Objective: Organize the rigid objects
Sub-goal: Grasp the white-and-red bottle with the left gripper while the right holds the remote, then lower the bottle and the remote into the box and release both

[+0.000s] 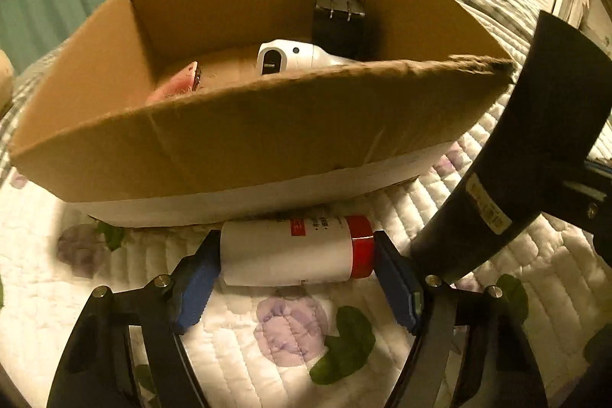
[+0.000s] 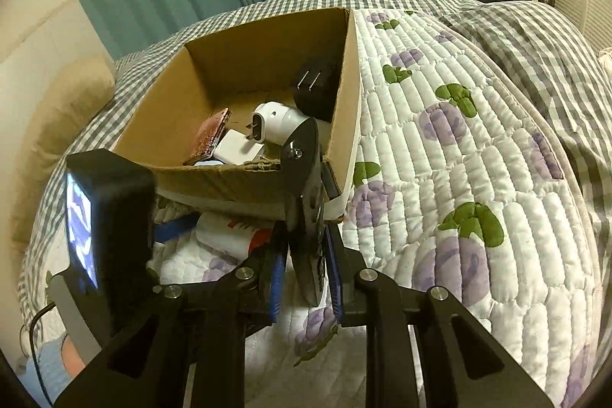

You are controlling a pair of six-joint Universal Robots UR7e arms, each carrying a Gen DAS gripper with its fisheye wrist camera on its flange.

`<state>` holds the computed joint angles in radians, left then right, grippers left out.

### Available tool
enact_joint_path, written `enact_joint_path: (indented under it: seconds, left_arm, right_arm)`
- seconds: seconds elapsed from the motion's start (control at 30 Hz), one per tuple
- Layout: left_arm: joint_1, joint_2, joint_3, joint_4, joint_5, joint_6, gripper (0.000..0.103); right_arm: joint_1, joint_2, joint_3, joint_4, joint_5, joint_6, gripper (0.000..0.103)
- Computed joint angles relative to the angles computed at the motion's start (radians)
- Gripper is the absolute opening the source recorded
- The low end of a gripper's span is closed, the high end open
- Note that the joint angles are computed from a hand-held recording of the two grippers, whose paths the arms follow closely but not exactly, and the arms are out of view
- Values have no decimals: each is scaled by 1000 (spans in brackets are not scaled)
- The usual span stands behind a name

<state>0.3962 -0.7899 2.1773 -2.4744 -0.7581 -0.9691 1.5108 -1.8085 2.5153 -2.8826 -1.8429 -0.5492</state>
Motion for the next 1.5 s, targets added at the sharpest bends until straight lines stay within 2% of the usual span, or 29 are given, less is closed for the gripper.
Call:
enact_joint_path:
  seconds: [0.17, 0.27, 0.37, 0.5, 0.73, 0.93, 1.03, 1.13, 1.33, 1.5]
  left_arm:
    - [-52, -40, 37, 20, 6, -69, 78]
    - [-94, -85, 64, 61, 20, -129, 78]
    - [-135, -134, 76, 129, 35, -195, 78]
    - [-173, -220, 84, 218, 66, -229, 78]
    - [-188, -291, 27, 270, 176, -202, 78]
    - [-151, -296, -11, 249, 250, -129, 78]
    - [-111, -275, -56, 296, 291, -111, 78]
    - [-68, -256, -74, 251, 299, -59, 78]
    - [5, -207, -88, 165, 296, 11, 78]
    - [54, -178, -82, 99, 264, 41, 78]
  right_arm:
    - [-21, -39, 9, 19, 47, -9, 18]
    - [-5, -67, 12, 22, 53, -15, 18]
    - [37, -88, 9, 20, 33, -28, 18]
    - [94, -109, -11, 32, 21, -33, 18]
    - [229, -87, -99, 36, 0, -27, 18]
    - [301, 7, -186, 9, -21, -31, 18]
    - [315, 58, -218, -6, -30, -33, 18]
    - [320, 110, -241, -29, -49, -46, 18]
    - [286, 170, -252, -54, -57, -61, 18]
    - [238, 198, -250, -55, -53, -66, 18]
